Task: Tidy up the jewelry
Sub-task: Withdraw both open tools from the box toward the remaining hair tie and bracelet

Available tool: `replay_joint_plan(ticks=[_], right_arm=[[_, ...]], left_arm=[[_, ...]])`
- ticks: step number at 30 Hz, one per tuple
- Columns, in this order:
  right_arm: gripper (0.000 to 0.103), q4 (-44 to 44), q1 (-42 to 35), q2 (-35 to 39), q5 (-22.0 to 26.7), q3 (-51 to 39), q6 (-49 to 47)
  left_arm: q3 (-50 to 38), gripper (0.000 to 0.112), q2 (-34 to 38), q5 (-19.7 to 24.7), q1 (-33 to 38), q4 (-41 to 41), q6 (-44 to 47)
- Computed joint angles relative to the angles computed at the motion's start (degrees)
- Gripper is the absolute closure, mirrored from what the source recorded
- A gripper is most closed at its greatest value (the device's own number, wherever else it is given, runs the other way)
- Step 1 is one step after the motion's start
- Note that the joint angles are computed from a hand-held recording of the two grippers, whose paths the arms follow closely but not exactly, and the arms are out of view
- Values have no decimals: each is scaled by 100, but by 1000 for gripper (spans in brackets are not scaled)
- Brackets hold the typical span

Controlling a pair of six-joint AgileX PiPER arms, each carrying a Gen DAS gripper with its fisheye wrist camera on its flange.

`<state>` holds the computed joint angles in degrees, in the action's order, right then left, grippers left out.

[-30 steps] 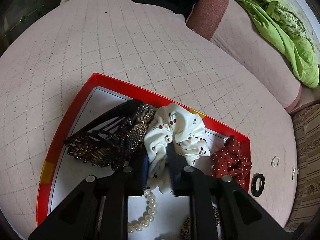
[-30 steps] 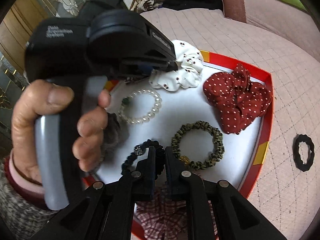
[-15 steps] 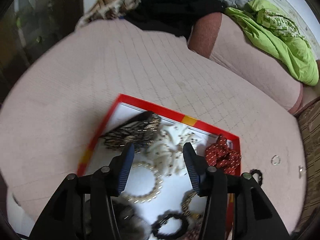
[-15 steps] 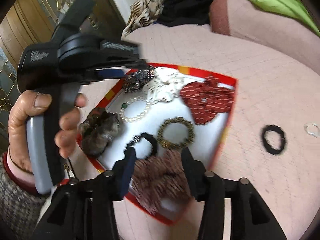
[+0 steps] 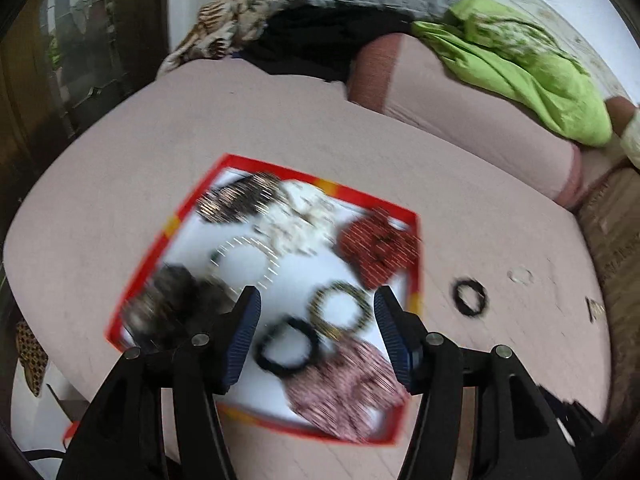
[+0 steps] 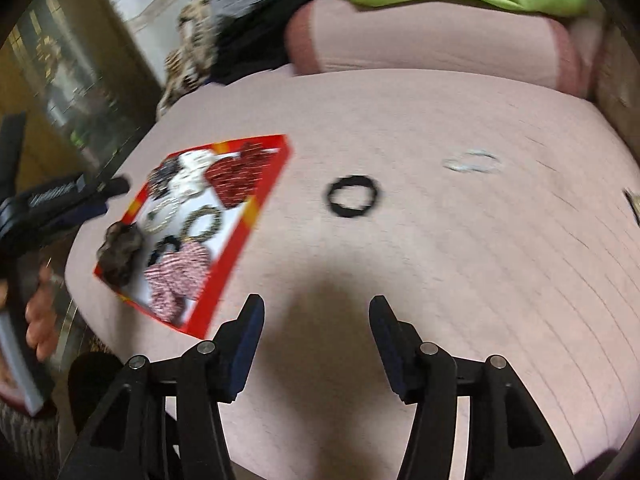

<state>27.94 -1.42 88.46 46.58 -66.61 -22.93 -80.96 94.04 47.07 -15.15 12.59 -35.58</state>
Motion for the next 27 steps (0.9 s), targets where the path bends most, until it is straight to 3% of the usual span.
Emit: replay_joint_plan(ticks=[11, 27], right_arm=[[37, 61, -888, -302, -70, 451, -158], [35, -640, -958, -602, -527, 699, 396]], left_arm=[[198, 51, -116, 385, -1879, 996, -1164], [54, 51, 92, 857, -2787, 1623, -1564]])
